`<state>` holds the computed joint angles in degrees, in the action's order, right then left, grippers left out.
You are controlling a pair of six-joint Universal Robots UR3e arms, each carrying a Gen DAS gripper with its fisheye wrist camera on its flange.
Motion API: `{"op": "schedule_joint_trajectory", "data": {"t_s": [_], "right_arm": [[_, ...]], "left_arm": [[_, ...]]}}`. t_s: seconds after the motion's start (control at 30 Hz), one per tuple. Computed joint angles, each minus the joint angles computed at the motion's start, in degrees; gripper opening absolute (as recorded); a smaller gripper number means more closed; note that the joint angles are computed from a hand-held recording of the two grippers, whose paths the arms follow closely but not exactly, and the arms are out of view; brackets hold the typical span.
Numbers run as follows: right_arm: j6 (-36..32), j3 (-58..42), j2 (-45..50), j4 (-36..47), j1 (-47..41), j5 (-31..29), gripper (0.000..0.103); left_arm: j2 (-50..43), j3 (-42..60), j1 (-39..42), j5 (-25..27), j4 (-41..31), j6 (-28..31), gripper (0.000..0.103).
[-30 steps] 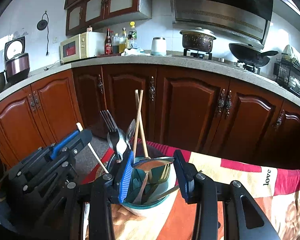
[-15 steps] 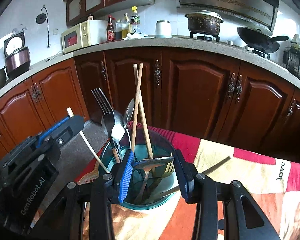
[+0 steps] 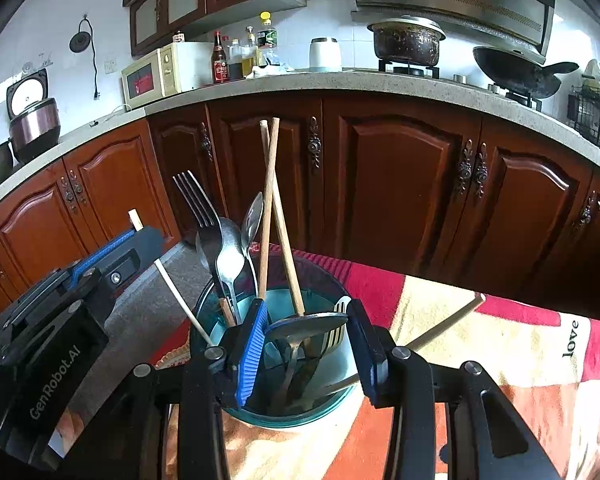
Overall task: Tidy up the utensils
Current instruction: 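Lower the spoon and chopstick into the teal insert and open both tools, then withdraw both tools up and away from the cup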
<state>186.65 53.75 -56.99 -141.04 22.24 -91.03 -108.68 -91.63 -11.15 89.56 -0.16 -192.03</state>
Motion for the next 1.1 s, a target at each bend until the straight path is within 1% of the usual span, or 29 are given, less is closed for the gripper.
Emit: {"op": "schedule_joint_trajectory", "data": {"t_s": [0.1,0.13,0.17,0.2,0.23,0.43,0.53,0.63,0.7,0.73,0.77,0.8,0.87,0.93,1.0,1.1], "right_arm": [[0.31,0.71,-0.43,-0.33,-0.32,0.67,0.039],[0.41,0.69,-0.48,-0.23,-0.26,0.58,0.039],[0.41,0.88,-0.59,-0.47,-0.29,0.6,0.041],[0.46,1.47,-1.0,-0.98,-0.48,0.89,0.044],[0.56,1.64,-1.27,-1.11,-0.57,1.01,0.046],[1.64,2.67,-4.45,-0.42,-0.79,1.12,0.046],[2.29,6.12,-8.78,-0.72,-0.85,0.9,0.046],[3.14,10.08,-14.24,0.05,-0.98,1.14,0.046],[3.84,13.41,-18.57,0.65,-1.12,1.57,0.047],[4.41,15.95,-21.63,1.05,-1.34,2.01,0.047],[4.73,17.09,-23.46,1.67,-1.51,2.27,0.051],[5.3,19.54,-26.53,2.27,-1.41,2.08,0.059],[5.88,24.11,-32.17,3.05,-0.75,0.88,0.063],[6.57,28.14,-37.48,4.46,0.13,-0.31,0.063],[7.53,31.38,-42.1,6.08,0.79,-0.84,0.063],[9.44,35.44,-48.67,8.64,3.1,-3.58,0.063]], "left_arm": [[0.02,0.35,0.05,-0.02,-0.62,-0.19,0.01],[0.15,0.3,0.16,-0.26,-0.79,-0.32,0.013],[0.29,0.34,0.28,-0.37,-1.04,-0.44,0.022],[0.53,0.2,0.27,-0.06,-1.03,-0.57,0.027],[0.9,-0.33,0.28,0.27,-0.45,-0.79,0.034],[4.31,-2.09,0.83,0.28,-1.3,-1.73,0.036],[7.51,-3.38,0.8,0.81,-2.75,-2.01,0.036],[13.03,-5.79,0.24,2.11,-5.07,-1.98,0.036],[16.89,-7.09,-0.42,3.27,-7.72,-2.09,0.038],[19.9,-7.9,-0.92,3.81,-10.22,-2.5,0.043],[21.97,-8.43,-1.33,4.14,-11.96,-3.09,0.051],[24.03,-8.88,-2.03,4.93,-13.86,-3.76,0.054],[28.55,-9.53,-4.44,7.71,-18.43,-5.64,0.065],[31.86,-9.06,-7.61,11.17,-23.57,-7.36,0.069],[34.75,-8.22,-11.53,14.33,-28.78,-9.46,0.069],[35.6,-4.55,-18.43,20.0,-36.47,-12.45,0.07]]}}
